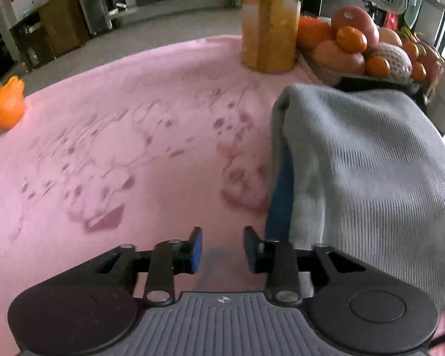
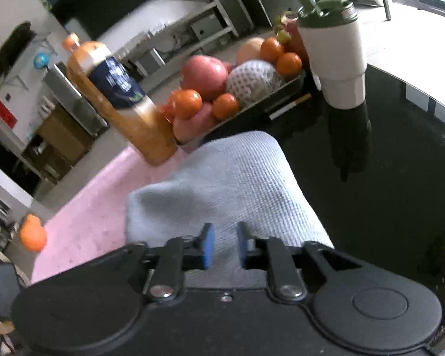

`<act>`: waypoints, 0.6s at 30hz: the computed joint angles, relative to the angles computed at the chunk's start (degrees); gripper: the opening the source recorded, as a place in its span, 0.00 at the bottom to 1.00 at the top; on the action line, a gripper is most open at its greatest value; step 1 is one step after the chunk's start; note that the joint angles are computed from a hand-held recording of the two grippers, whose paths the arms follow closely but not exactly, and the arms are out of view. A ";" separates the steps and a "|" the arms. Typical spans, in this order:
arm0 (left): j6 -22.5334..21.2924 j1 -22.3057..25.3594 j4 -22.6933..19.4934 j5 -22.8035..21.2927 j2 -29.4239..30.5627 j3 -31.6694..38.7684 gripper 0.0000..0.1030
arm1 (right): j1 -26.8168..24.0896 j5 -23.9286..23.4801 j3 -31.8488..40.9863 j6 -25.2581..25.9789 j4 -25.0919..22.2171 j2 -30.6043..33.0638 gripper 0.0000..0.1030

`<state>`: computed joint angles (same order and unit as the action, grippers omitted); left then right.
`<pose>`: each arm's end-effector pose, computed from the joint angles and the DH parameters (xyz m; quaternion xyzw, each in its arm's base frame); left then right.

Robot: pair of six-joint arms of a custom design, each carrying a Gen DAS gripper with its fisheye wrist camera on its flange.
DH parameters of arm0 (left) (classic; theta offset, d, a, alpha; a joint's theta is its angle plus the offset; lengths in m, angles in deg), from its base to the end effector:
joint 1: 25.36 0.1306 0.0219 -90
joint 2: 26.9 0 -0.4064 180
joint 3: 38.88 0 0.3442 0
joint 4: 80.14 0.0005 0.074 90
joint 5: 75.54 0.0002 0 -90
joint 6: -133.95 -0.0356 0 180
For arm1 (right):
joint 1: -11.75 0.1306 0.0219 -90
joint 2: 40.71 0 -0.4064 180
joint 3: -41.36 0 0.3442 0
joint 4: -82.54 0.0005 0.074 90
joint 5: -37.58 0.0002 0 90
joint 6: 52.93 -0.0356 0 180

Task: Fold clothes
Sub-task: 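Lower the sweatshirt bundle onto the towel and open both grippers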

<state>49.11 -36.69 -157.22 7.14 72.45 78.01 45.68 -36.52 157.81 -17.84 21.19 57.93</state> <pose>0.4630 -0.0886 0.5410 0.0351 0.9624 0.0234 0.2683 0.4114 0.2644 0.5630 0.2193 0.8850 0.1826 0.3680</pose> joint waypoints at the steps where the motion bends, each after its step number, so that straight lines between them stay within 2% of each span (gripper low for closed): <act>1: -0.39 0.11 -1.18 0.29 -1.29 -0.50 0.39 | 0.92 0.93 -0.02 -1.32 -1.03 -0.70 0.41; 2: -0.89 0.01 -2.27 0.30 -2.46 -0.93 0.41 | 1.82 1.67 0.04 -2.39 -2.26 -1.34 0.51; 3: -1.39 -0.18 -3.33 0.17 -3.55 -1.31 0.48 | 2.69 2.24 0.11 -3.29 -3.44 -1.92 0.56; 4: -1.78 -0.58 -4.64 -0.37 -4.69 -1.57 0.55 | 3.55 2.67 0.23 -4.26 -4.59 -2.45 0.67; 5: -2.04 -1.11 -5.90 -1.13 -5.72 -1.70 0.57 | 4.41 3.04 0.38 -5.30 -5.74 -2.95 0.75; 6: -2.18 -1.69 -6.85 -1.86 -6.87 -1.93 0.59 | 5.44 3.81 0.33 -6.72 -6.63 -3.58 0.78; 8: -2.64 -2.44 -7.97 -1.83 -9.42 -2.43 0.68 | 8.91 8.06 -1.20 -11.90 -7.56 -5.56 0.94; 10: -3.20 -2.96 -8.96 -0.59 -11.50 -2.23 0.70 | 12.86 12.24 -1.44 -17.80 -10.25 -6.56 0.98; 12: -3.50 -3.32 -10.02 0.62 -12.95 -1.30 0.72 | 15.15 12.76 0.57 -20.22 -13.00 -6.22 0.98; 15: -4.44 -3.31 -10.76 1.94 -14.80 0.47 0.77 | 18.18 14.87 8.75 -17.72 -18.96 -3.49 1.00; 18: -4.91 -2.35 -11.71 3.88 -16.18 2.09 0.79 | 21.74 21.33 22.55 -16.50 -31.35 2.74 1.00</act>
